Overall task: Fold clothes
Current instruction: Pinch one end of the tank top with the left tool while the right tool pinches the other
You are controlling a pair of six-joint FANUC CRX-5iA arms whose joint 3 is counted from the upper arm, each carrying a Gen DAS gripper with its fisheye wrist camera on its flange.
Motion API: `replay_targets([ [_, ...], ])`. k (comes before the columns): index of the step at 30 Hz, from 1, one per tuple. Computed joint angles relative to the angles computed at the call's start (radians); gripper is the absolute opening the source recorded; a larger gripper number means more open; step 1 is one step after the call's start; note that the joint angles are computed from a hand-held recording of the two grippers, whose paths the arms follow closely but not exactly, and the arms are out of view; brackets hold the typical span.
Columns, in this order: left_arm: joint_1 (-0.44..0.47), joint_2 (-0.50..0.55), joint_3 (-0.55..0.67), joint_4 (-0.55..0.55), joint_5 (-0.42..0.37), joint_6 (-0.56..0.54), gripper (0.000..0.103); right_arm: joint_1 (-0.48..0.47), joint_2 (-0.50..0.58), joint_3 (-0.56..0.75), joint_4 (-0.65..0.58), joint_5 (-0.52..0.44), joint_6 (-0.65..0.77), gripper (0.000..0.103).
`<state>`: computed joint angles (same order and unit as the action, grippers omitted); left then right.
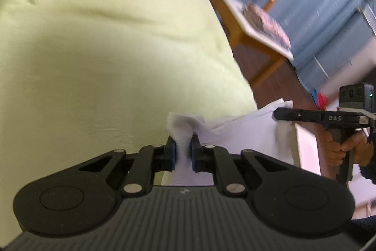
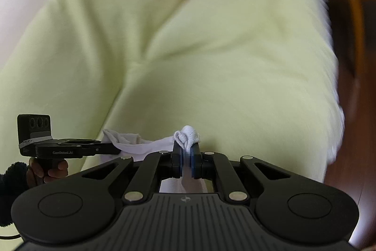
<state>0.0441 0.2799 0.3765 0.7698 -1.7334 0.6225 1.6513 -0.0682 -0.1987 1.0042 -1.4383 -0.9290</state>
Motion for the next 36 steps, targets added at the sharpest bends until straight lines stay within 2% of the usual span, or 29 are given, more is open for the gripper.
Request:
replay_targets([
  [4,0.083,-0.171,-0.133,0.058,0.109,0.011,0.008,-0.063,-0.018,0.062,0.045,0.067,0.269,0.006],
  [7,0.134,-0.308,-0.224,0.066,0.203,0.034,0.008,-0.133,-0.049,0.079,0.053,0.166,0.427,0.006],
  [9,0.153,-0.387,-0.274,0.055,0.256,0.097,0.008,-0.195,-0.073,0.086,0.028,0.269,0.553,0.006],
  [13,0.165,-0.519,-0.306,-0.039,0.312,0.315,0.008,-0.317,-0.124,0.112,-0.139,0.501,0.864,0.006],
  [16,0.131,-0.602,-0.272,-0.161,0.293,0.536,0.008,-0.389,-0.144,0.202,-0.433,0.578,1.193,0.006],
  [18,0.102,-0.647,-0.24,-0.231,0.259,0.682,0.008,-0.431,-0.141,0.298,-0.651,0.543,1.414,0.006],
  [21,0.038,-0.7,-0.195,-0.34,0.199,0.937,0.007,-0.531,-0.104,0.47,-0.979,0.422,1.7,0.006],
  [24,-0.011,-0.746,-0.212,-0.415,0.169,1.097,0.008,-0.646,-0.032,0.618,-1.22,0.267,1.848,0.007],
  [26,-0.028,-0.777,-0.291,-0.447,0.21,1.138,0.008,-0.711,0.029,0.671,-1.325,0.204,1.919,0.007],
  [28,-0.028,-0.801,-0.409,-0.468,0.282,1.16,0.007,-0.746,0.109,0.705,-1.358,0.173,2.006,0.007],
  [31,0.027,-0.81,-0.587,-0.46,0.385,1.175,0.008,-0.779,0.265,0.775,-1.356,0.144,2.075,0.007],
  [33,0.089,-0.82,-0.659,-0.409,0.436,1.115,0.009,-0.793,0.351,0.832,-1.36,0.114,2.074,0.007],
  [35,0.141,-0.833,-0.71,-0.358,0.473,1.046,0.019,-0.798,0.403,0.871,-1.359,0.095,2.08,0.01],
  [36,0.16,-0.845,-0.722,-0.346,0.483,1.007,0.023,-0.798,0.398,0.858,-1.358,0.12,2.089,0.013],
])
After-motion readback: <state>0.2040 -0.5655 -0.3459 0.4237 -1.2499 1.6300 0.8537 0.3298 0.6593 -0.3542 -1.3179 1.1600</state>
